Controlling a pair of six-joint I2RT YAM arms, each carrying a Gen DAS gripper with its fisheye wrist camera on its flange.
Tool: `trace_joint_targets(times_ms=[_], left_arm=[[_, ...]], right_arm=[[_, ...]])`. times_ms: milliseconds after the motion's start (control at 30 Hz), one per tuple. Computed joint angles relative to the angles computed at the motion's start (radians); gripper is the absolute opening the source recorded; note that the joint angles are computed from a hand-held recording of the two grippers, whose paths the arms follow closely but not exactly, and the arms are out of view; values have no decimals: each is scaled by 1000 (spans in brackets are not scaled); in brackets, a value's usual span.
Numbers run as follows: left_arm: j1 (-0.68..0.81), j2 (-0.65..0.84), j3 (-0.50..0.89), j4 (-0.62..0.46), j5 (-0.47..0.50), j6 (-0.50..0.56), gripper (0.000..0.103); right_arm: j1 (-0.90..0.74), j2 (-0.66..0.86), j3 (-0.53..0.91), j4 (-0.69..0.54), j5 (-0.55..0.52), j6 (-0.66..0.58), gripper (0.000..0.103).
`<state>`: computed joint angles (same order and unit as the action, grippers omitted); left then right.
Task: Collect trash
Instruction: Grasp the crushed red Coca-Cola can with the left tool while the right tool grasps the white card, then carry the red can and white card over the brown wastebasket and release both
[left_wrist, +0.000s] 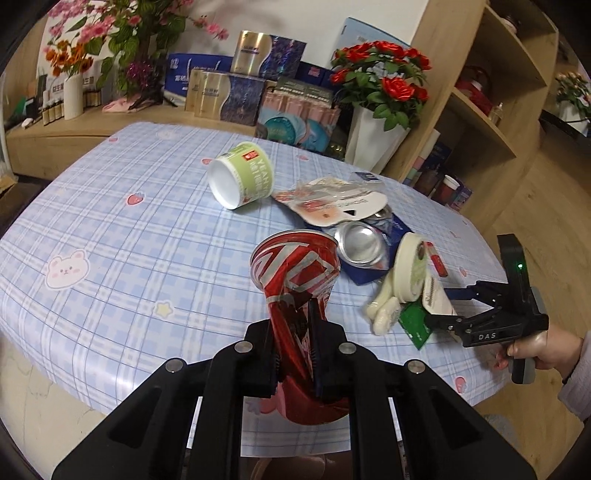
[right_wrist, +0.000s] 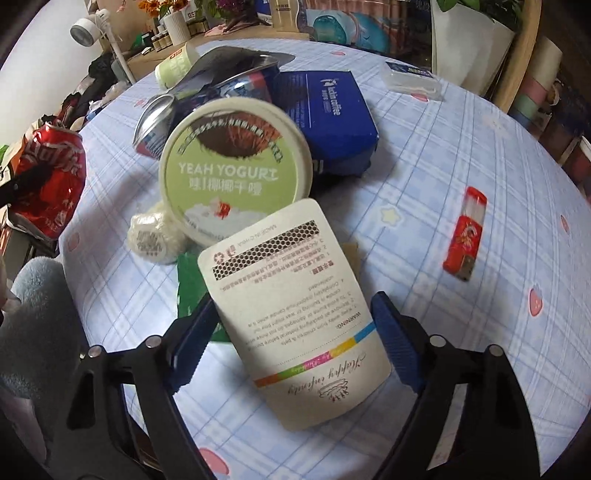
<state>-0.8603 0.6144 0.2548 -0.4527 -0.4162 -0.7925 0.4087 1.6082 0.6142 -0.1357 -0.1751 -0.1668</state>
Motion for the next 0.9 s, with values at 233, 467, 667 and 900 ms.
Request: trace_joint_targets(times_ms=[233,467,667,900], left_arm=[[-213,34,67,-80,-156,-106,13],[-484,66,146,-255,-349,-332,13],[-670,142,215,-412,-454,-545,13],[-900,272,291,-660,-530,-921,13]], right_arm=[[-41,-165,-116,30,-64,102,75],[-16,-367,-265,88,-40,242,73],[44,-575,-393,108,17,397,73],[255,-899,-495,-35,137,612,73]])
